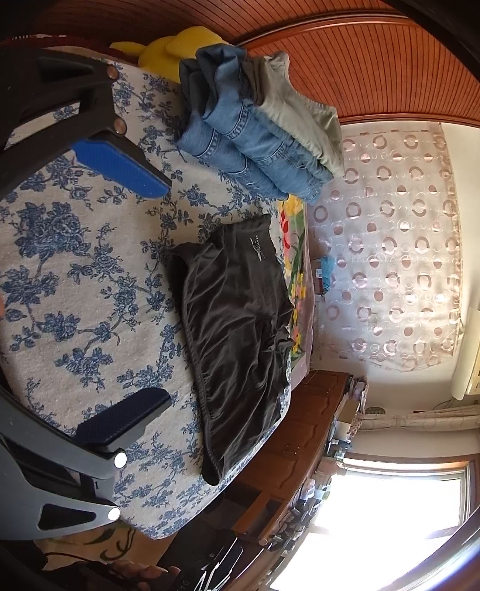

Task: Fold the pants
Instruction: 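Move both tools toward the hem of the black pants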

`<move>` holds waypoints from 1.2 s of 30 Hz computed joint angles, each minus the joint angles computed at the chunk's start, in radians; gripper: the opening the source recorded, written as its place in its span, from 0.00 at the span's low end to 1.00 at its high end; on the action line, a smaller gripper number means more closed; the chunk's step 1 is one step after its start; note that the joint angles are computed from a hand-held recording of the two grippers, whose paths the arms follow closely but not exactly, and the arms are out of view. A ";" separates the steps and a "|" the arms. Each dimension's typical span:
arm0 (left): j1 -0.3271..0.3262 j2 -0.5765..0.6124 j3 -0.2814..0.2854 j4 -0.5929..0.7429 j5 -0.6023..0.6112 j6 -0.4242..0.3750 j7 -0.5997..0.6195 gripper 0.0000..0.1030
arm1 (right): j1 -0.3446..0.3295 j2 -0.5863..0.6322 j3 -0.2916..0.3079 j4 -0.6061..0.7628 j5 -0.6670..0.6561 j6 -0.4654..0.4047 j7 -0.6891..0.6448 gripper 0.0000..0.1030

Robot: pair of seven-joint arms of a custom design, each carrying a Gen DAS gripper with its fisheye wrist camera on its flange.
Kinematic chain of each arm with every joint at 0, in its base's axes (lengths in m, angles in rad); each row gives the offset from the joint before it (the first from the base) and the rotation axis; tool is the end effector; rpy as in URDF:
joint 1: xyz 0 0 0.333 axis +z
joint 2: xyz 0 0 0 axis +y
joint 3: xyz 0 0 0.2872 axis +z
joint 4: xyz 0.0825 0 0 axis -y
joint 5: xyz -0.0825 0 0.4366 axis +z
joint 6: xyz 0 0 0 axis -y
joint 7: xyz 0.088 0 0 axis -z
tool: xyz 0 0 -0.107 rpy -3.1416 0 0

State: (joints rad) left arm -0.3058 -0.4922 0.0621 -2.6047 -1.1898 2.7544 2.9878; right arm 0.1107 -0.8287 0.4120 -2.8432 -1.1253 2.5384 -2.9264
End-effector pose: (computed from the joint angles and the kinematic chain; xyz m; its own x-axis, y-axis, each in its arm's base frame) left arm 0.4701 -0.0787 0.4140 -0.6335 -0.7722 0.0496 -0.4804 0.3423 -0.8075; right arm 0.3606 0.1849 0.3965 -0.4247 -0.9051 -0.0203 -0.3759 0.1967 -0.9056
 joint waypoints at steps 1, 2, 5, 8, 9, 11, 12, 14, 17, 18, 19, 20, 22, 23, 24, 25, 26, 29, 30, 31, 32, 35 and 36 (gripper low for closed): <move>0.001 0.020 0.002 0.014 0.003 -0.002 0.003 1.00 | -0.001 0.002 -0.007 -0.002 -0.001 0.006 -0.006 0.99; 0.003 0.036 0.000 0.025 0.006 0.000 0.005 1.00 | -0.004 0.006 -0.019 -0.005 -0.002 0.019 -0.016 0.99; 0.010 0.085 -0.009 0.060 0.000 0.006 0.028 1.00 | -0.020 0.015 -0.029 -0.009 -0.005 0.041 -0.030 0.96; 0.023 0.128 -0.023 0.089 -0.012 0.015 0.051 1.00 | -0.041 0.039 -0.037 -0.005 -0.011 0.057 -0.048 0.92; 0.031 0.141 -0.029 0.098 -0.009 0.016 0.051 1.00 | -0.046 0.052 -0.041 0.000 -0.010 0.062 -0.057 0.91; 0.043 0.172 -0.041 0.118 -0.006 0.015 0.053 1.00 | -0.058 0.074 -0.044 0.006 -0.014 0.070 -0.065 0.87; 0.052 0.186 -0.049 0.127 0.002 0.017 0.045 1.00 | -0.062 0.085 -0.048 0.010 -0.014 0.072 -0.073 0.87; 0.066 0.211 -0.063 0.143 0.014 0.019 0.026 1.00 | -0.071 0.107 -0.059 0.016 -0.019 0.084 -0.086 0.83; 0.077 0.236 -0.069 0.162 -0.017 0.008 0.049 1.00 | -0.076 0.139 -0.073 0.027 -0.020 0.089 -0.105 0.79; 0.079 0.244 -0.074 0.166 -0.038 0.020 0.068 1.00 | -0.076 0.145 -0.078 0.029 -0.017 0.091 -0.111 0.79; 0.083 0.252 -0.078 0.171 -0.050 0.024 0.080 1.00 | -0.077 0.151 -0.081 0.030 -0.016 0.091 -0.115 0.79; 0.089 0.261 -0.084 0.178 -0.049 0.023 0.081 1.00 | -0.079 0.159 -0.083 0.033 -0.016 0.093 -0.117 0.79; 0.105 0.281 -0.099 0.192 -0.017 0.018 0.056 1.00 | -0.080 0.168 -0.088 0.034 -0.015 0.096 -0.120 0.79; 0.111 0.291 -0.104 0.201 -0.004 0.014 0.047 1.00 | -0.081 0.173 -0.091 0.034 -0.014 0.098 -0.121 0.79; 0.119 0.304 -0.109 0.211 0.019 0.009 0.034 1.00 | -0.085 0.180 -0.093 0.037 -0.017 0.101 -0.120 0.79; 0.126 0.311 -0.113 0.218 0.043 -0.004 0.020 1.00 | -0.086 0.183 -0.097 0.037 -0.018 0.104 -0.121 0.79; 0.133 0.319 -0.116 0.226 0.064 -0.019 0.007 1.00 | -0.089 0.187 -0.100 0.038 -0.019 0.108 -0.122 0.79; 0.152 0.346 -0.125 0.254 0.115 -0.052 -0.034 0.98 | -0.092 0.194 -0.108 0.040 -0.019 0.111 -0.131 0.78; 0.159 0.354 -0.127 0.263 0.135 -0.069 -0.048 0.97 | -0.092 0.194 -0.111 0.039 -0.019 0.113 -0.137 0.77; 0.162 0.357 -0.131 0.266 0.144 -0.076 -0.048 0.93 | -0.093 0.195 -0.112 0.040 -0.017 0.111 -0.143 0.76; 0.165 0.360 -0.136 0.266 0.151 -0.069 -0.045 0.89 | -0.089 0.192 -0.114 0.039 -0.012 0.108 -0.151 0.76; 0.167 0.374 -0.153 0.265 0.195 -0.023 -0.064 0.73 | -0.091 0.190 -0.115 0.037 -0.007 0.113 -0.161 0.75; 0.168 0.380 -0.154 0.270 0.204 -0.025 -0.073 0.71 | -0.092 0.192 -0.114 0.038 -0.006 0.113 -0.165 0.75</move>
